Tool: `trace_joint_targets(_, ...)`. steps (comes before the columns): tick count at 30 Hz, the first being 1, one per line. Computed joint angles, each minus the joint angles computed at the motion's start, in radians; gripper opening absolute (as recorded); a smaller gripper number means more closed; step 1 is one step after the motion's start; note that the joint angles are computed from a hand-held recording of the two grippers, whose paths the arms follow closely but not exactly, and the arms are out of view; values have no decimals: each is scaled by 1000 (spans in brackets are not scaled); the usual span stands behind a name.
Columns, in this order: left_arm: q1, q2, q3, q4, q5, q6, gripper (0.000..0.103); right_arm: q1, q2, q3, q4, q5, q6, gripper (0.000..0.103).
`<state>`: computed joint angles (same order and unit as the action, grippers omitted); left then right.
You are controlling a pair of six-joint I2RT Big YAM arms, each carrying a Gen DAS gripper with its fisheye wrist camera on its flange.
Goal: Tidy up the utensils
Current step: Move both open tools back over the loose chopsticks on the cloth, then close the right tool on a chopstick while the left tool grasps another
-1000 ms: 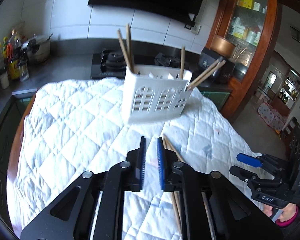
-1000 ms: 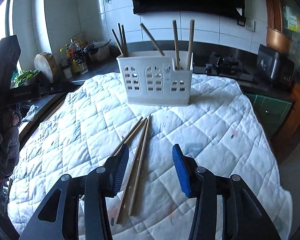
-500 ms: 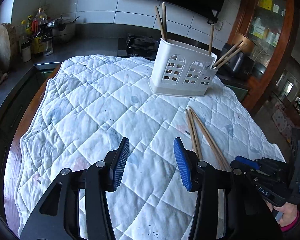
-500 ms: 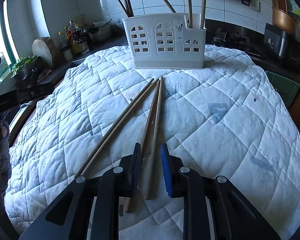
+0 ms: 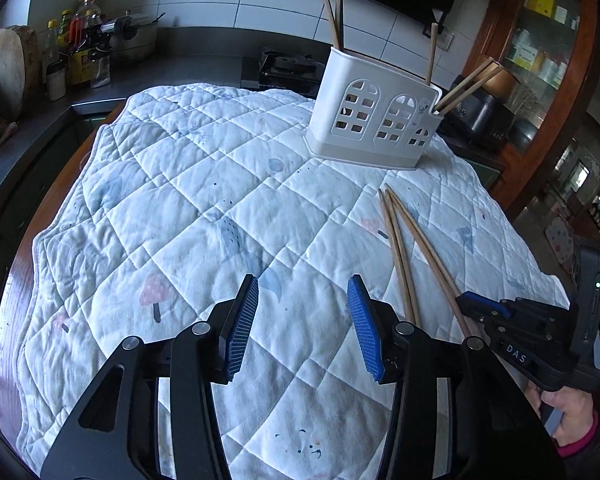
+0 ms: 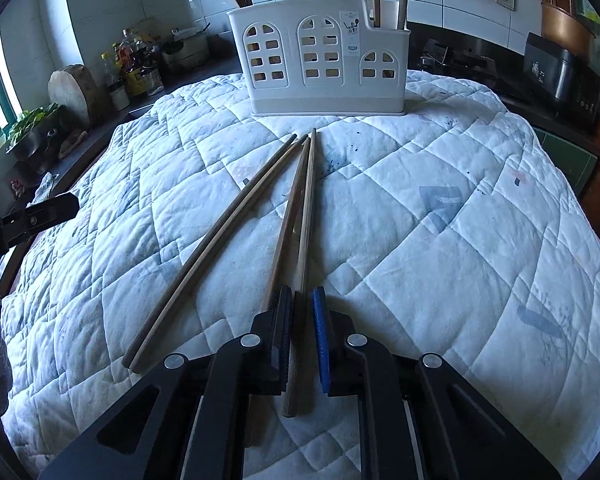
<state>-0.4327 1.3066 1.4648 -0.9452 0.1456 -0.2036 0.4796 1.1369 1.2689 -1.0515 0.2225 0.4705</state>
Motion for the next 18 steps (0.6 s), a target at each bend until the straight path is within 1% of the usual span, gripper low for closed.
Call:
trace_joint_targets(7, -43, 15, -4, -7, 35, -11, 47, -4, -19, -11, 11, 14, 13, 7)
trace_joint_targets(10, -66, 30, 2, -14, 44, -22, 45, -11, -37, -15, 19, 16, 16, 7)
trace_joint_targets(16, -112, 64, 15, -18, 33, -44, 45, -11, -73, -13, 28, 28, 15, 7)
trace_joint_targets(18, -125, 74, 22, -17, 17, -44, 44, -10, -81, -15, 30, 30, 15, 7)
